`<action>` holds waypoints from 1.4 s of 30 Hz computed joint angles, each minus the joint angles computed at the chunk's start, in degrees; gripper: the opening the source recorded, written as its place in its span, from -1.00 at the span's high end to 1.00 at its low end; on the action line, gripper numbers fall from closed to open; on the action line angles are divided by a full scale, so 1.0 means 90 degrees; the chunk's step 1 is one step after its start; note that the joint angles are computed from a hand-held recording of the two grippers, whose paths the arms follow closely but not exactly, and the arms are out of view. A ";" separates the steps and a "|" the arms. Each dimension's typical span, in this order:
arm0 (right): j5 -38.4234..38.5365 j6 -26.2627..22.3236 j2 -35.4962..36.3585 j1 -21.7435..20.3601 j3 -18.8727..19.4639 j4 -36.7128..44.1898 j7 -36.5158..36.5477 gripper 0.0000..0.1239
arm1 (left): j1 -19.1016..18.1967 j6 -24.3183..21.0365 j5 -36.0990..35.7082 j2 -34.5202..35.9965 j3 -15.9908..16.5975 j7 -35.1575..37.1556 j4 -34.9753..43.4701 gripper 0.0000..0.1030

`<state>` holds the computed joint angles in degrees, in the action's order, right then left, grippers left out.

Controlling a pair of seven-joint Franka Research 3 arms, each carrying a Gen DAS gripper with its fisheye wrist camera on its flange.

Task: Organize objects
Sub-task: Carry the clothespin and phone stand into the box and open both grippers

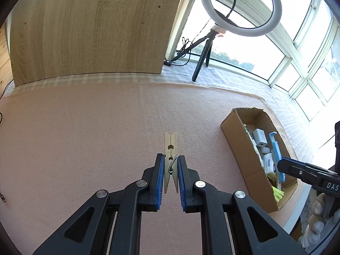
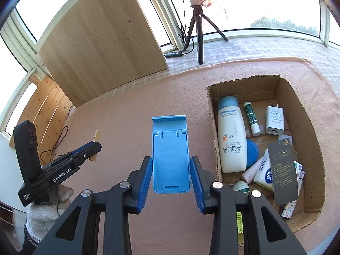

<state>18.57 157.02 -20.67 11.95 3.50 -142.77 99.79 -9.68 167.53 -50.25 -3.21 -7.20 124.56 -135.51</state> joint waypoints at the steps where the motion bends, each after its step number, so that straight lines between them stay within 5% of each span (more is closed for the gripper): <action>1: -0.0024 -0.0022 -0.0154 -0.0063 -0.0025 -0.0116 0.0038 0.47 | -0.0053 0.0038 0.0046 0.0024 -0.0063 -0.0033 0.0058 0.75; 16: -0.0452 -0.0442 -0.1449 -0.0949 -0.0357 -0.1235 -0.0014 0.47 | -0.0297 -0.0081 0.1585 0.1779 -0.1135 -0.1253 0.2151 0.75; 33: -0.0407 -0.0500 -0.1478 -0.1272 -0.0383 -0.1381 -0.0620 0.47 | -0.0998 -0.1182 0.5157 0.3728 -0.1001 -0.3912 0.4692 0.75; 35: -0.0388 -0.0457 -0.1501 -0.1194 -0.0432 -0.1393 -0.0758 0.46 | -0.0858 -0.1431 0.5275 0.3880 -0.1220 -0.3882 0.4906 0.60; 37: -0.0450 -0.0437 -0.1530 -0.1235 -0.0363 -0.1398 -0.0755 0.38 | -0.0976 -0.1552 0.5569 0.3927 -0.1105 -0.4184 0.5016 -0.32; 39: -0.0478 -0.0334 -0.1594 -0.1254 -0.0313 -0.1450 -0.0729 0.08 | -0.0973 -0.1470 0.5749 0.3905 -0.1105 -0.4330 0.4972 -0.45; 42: -0.0567 -0.0288 -0.1639 -0.1310 -0.0230 -0.1478 -0.0634 0.02 | -0.0939 -0.1534 0.5906 0.3914 -0.1148 -0.4447 0.4989 -0.44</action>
<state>13.47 154.43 -35.42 0.16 1.43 -156.07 94.09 -18.13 153.73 2.90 32.02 -17.53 84.54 -90.61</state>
